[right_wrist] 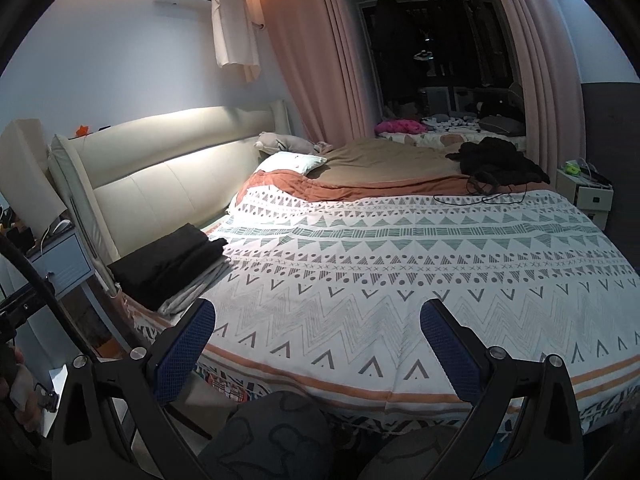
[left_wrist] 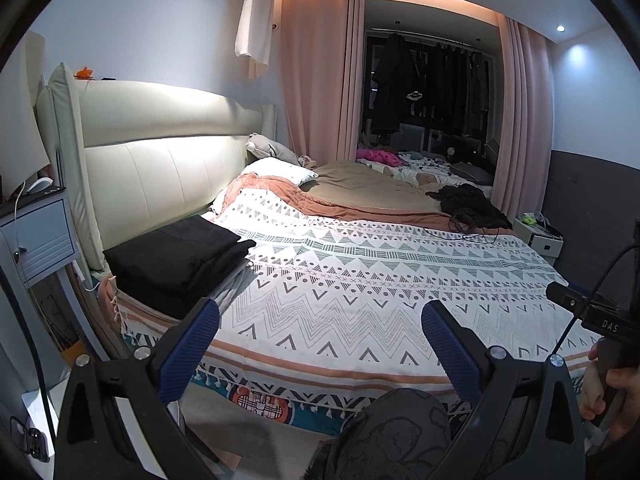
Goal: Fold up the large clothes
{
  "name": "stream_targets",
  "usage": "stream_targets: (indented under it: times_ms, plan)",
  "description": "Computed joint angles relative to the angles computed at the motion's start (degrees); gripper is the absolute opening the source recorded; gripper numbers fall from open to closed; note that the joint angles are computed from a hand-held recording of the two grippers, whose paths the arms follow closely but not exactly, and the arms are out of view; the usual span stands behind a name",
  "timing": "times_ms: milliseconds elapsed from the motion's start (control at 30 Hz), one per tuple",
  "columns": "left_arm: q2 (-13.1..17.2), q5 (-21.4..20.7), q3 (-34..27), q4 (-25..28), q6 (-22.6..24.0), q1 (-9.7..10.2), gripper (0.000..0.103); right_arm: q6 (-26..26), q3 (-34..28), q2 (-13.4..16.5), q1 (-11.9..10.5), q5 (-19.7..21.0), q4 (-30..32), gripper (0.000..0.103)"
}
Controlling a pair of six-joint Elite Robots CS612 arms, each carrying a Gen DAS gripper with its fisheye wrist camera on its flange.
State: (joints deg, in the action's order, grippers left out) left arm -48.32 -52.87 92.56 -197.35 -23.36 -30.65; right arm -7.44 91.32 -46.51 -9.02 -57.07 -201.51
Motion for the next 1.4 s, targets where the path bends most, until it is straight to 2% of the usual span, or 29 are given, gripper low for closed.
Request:
stream_targets:
  times_ms: [567, 1400]
  plan:
    - [-0.1, 0.0, 0.3, 1.6, -1.4, 0.02, 0.103, 0.0, -0.6, 0.0, -0.2, 0.6, 2.9, 0.102]
    - [-0.4, 1.8, 0.9, 1.5, -2.6, -0.35, 0.103, 0.6, 0.2, -0.7, 0.0, 0.3, 3.6, 0.102]
